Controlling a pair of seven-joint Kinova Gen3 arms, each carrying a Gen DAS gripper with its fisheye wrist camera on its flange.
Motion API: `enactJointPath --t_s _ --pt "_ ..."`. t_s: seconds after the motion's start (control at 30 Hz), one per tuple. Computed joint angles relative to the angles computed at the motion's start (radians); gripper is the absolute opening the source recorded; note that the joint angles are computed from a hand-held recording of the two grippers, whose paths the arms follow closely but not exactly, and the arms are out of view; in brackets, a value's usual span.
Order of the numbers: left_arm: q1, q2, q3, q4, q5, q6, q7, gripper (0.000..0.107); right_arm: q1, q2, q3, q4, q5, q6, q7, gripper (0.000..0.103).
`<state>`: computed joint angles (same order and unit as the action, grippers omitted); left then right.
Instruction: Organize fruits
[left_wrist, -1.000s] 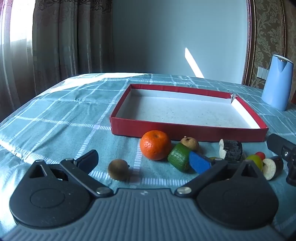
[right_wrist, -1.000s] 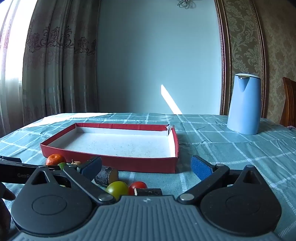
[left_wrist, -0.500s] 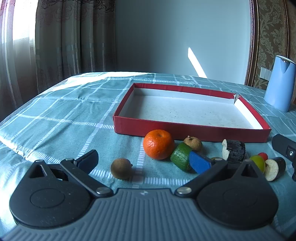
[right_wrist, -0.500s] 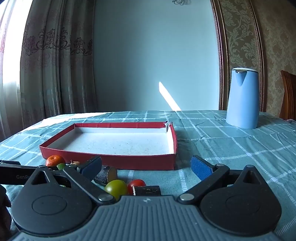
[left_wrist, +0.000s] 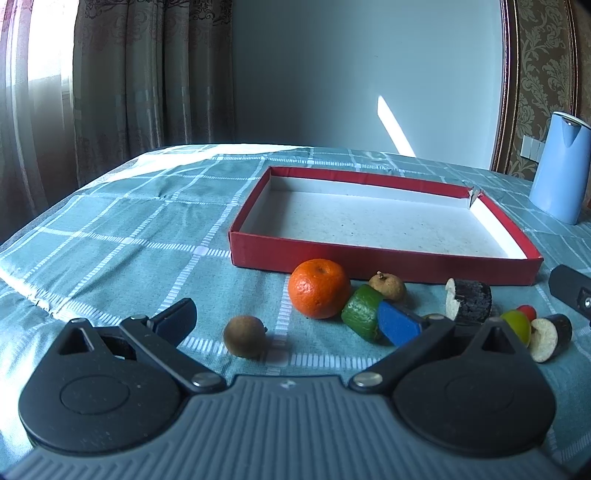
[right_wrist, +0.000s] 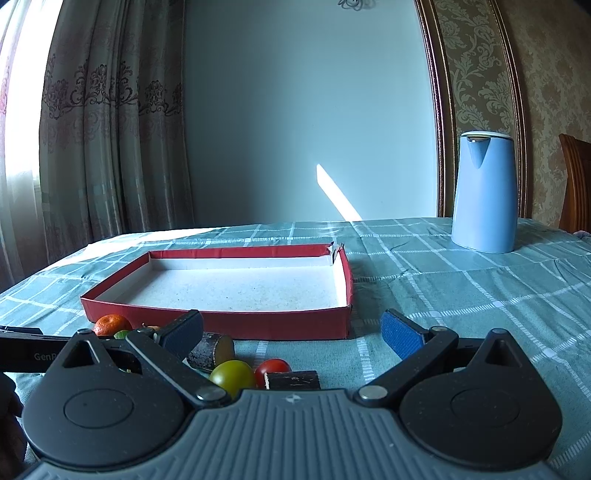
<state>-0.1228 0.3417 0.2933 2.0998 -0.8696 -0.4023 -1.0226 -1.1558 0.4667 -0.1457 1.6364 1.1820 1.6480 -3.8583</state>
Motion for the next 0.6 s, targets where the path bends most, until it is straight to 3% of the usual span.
enactJointPath --t_s 0.6 --pt "-0.001 -0.001 -0.004 0.003 -0.004 -0.006 0.006 0.103 0.006 -0.028 -0.019 0.048 0.012 -0.021 -0.09 0.103"
